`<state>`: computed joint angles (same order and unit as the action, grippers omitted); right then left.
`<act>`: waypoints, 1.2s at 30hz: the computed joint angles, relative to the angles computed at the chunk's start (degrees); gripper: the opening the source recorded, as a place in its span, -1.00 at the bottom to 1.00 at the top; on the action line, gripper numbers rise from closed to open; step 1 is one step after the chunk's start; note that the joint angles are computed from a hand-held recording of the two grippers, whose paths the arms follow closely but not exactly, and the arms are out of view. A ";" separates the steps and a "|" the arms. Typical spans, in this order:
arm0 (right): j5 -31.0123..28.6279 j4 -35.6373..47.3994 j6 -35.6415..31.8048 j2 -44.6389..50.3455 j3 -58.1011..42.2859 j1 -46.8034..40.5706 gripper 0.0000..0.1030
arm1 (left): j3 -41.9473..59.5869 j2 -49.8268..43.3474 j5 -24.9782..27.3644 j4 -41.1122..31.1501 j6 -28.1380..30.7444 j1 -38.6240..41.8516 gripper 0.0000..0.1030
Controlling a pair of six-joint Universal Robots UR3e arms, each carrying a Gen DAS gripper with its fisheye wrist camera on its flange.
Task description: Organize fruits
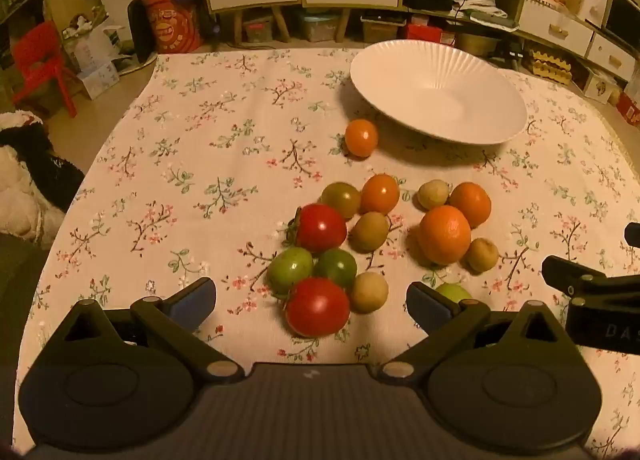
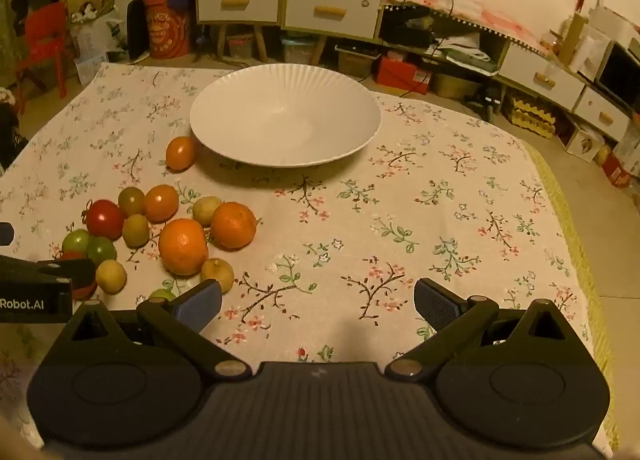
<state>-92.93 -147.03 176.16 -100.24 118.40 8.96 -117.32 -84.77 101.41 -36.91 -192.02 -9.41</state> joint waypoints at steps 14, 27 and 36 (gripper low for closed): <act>-0.75 -1.43 -0.53 -1.02 1.39 1.00 0.99 | -2.62 1.42 1.55 1.50 -0.06 -1.27 0.91; -0.85 -2.10 -0.28 -1.21 1.63 1.50 0.99 | -3.39 1.69 1.33 1.81 0.45 -1.27 0.91; -0.76 -1.97 0.22 -0.80 1.32 1.87 0.99 | -3.64 2.22 0.62 1.61 0.65 -0.60 0.91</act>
